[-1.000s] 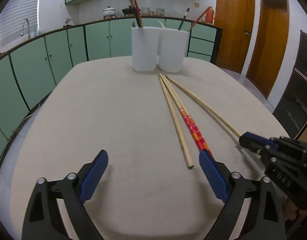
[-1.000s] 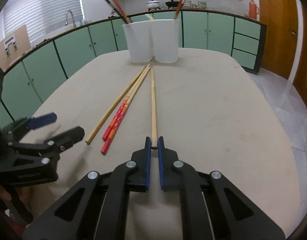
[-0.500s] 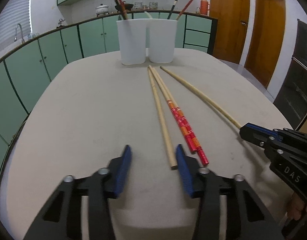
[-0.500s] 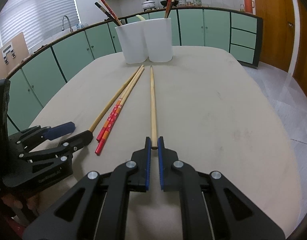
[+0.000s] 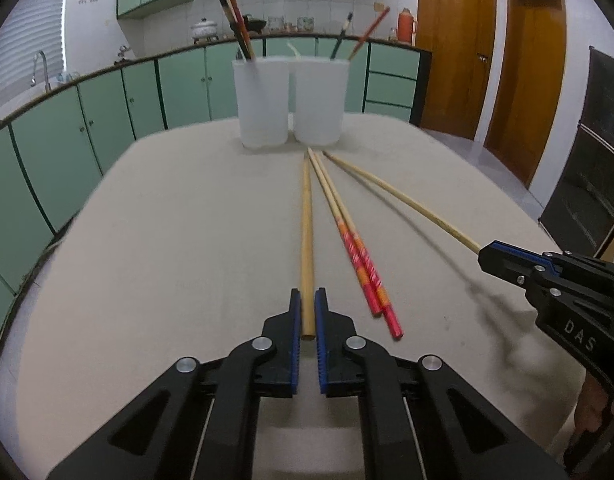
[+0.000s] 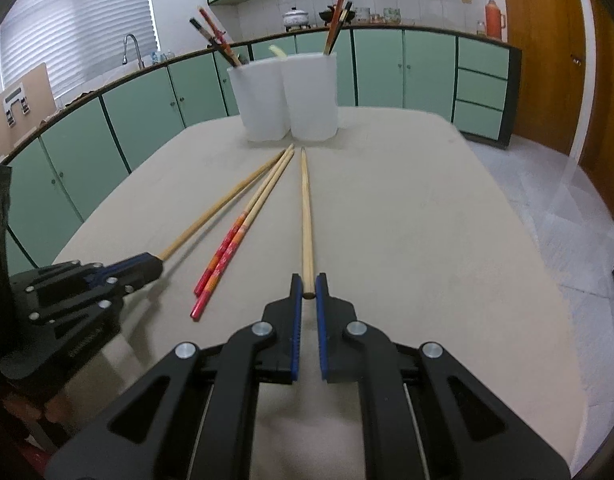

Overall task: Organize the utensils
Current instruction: 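Carry both wooden chopsticks to the white holder and open both tools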

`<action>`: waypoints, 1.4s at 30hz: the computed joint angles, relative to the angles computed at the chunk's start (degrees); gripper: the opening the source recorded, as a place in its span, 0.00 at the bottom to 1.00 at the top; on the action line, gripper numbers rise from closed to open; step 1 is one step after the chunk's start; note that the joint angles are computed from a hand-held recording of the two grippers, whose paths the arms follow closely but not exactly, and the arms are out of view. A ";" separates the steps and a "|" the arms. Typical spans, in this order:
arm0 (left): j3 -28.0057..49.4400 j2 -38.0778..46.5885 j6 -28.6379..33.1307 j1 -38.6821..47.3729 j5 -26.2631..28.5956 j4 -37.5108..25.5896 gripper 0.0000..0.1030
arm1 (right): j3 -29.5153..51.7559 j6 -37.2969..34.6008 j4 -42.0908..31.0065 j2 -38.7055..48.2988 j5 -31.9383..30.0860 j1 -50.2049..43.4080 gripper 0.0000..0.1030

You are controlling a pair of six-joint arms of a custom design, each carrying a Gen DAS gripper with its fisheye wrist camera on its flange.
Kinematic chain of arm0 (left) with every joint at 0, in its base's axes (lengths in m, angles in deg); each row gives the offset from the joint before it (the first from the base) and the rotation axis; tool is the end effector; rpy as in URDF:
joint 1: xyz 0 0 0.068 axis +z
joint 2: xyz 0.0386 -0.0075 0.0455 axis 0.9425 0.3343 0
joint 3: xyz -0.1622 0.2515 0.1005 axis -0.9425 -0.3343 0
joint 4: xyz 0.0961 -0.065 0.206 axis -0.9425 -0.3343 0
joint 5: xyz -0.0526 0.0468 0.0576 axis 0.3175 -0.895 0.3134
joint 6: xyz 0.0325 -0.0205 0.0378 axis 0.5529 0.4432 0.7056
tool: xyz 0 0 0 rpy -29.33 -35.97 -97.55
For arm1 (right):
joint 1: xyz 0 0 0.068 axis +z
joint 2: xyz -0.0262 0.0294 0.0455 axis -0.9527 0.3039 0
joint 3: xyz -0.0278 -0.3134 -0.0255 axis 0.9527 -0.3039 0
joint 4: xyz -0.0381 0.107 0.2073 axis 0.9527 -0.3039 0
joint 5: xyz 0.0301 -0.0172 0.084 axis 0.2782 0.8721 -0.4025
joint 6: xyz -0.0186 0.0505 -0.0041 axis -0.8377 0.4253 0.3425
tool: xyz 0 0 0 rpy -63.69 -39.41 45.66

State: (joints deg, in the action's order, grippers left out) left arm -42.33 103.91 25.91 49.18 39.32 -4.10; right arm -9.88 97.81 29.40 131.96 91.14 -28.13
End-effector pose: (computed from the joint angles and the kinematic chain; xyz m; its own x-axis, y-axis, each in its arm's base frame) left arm 0.2854 -0.1095 0.0755 -0.6450 0.1799 -0.7427 0.2880 0.9575 -0.0181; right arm 0.2516 0.2250 0.0629 -0.6709 -0.0120 -0.7415 -0.1283 0.9867 0.1001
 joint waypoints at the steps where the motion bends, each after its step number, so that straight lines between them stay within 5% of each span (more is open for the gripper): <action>1: -0.48 -1.07 0.30 0.15 -0.11 0.19 0.07 | -0.20 -0.23 -0.04 -0.63 0.15 -0.21 0.06; 16: 1.85 -19.31 3.01 2.93 0.96 -7.14 0.06 | -1.79 -8.01 -2.59 -14.72 0.74 -3.77 0.06; 25: 7.70 -23.14 2.45 4.68 3.82 -13.11 0.06 | 1.89 -12.30 -7.85 -21.20 -1.45 -5.77 0.06; 42: 17.16 -25.86 4.77 4.96 7.20 -23.21 0.06 | 19.99 -17.08 -29.50 -26.45 -12.30 -11.47 0.06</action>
